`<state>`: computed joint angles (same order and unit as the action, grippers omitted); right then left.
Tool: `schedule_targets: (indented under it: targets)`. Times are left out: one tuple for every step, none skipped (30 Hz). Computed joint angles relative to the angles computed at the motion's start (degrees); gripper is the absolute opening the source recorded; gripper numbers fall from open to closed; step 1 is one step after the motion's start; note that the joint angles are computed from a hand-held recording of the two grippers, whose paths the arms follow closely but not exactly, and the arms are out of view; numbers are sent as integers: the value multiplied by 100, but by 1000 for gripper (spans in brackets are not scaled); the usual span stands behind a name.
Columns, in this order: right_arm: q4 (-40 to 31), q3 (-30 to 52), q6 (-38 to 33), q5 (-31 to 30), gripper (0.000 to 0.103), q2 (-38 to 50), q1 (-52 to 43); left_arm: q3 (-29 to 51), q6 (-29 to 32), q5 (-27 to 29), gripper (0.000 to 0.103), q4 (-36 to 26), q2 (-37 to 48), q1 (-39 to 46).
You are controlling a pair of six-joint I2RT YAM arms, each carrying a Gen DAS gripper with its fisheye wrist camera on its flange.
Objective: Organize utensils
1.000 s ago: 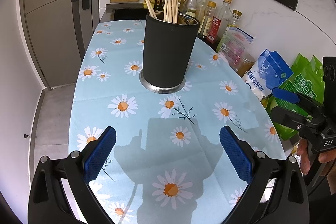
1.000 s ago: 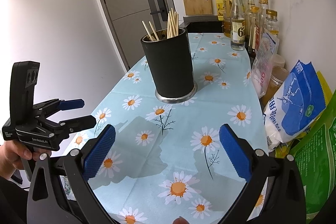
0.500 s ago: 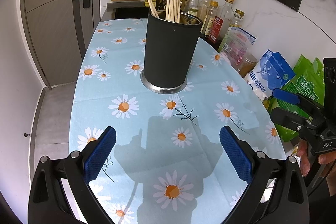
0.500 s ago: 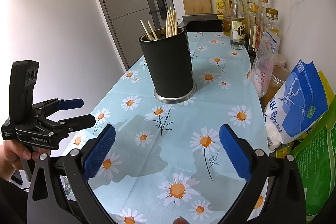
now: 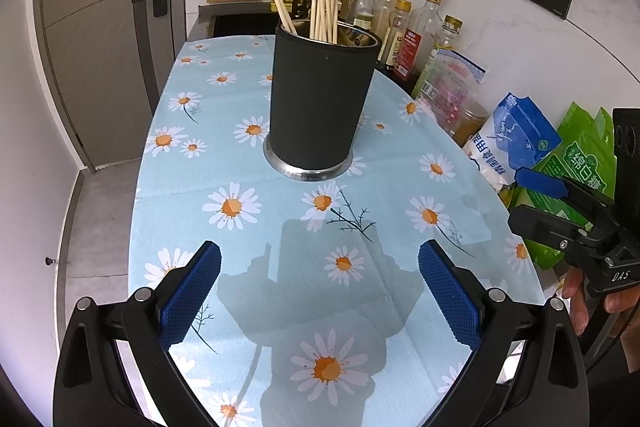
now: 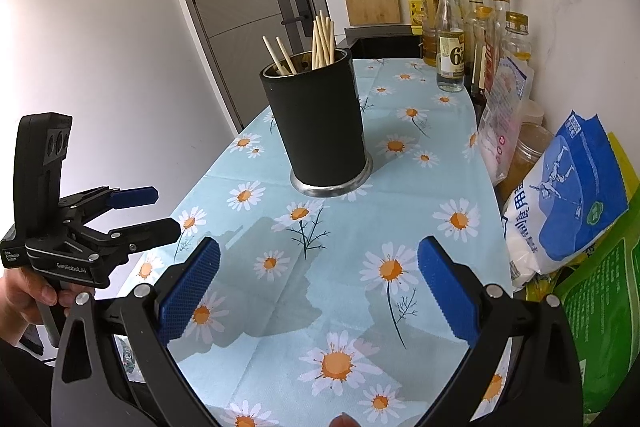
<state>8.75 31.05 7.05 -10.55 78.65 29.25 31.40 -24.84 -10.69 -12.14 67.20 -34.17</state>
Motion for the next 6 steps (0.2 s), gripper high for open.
schedule_targets:
  targets:
    - [8,-5,-8,14,98,-5,8,20,3,22,97,-21,27,4]
    - [15,-9,-8,19,98,-12,15,16,14,24,97,-10,36,5]
    - [13,-4,-12,12,98,-2,4,12,26,25,97,-5,38,6]
    - [1,3,-8,20,98,2,4,15,32,23,97,-2,43,1]
    - [1,12,-5,19,98,11,-2,20,25,11,97,-1,52,-5]
    - [8,10,1,16,98,10,-8,25,3,0,97,-9,60,-13]
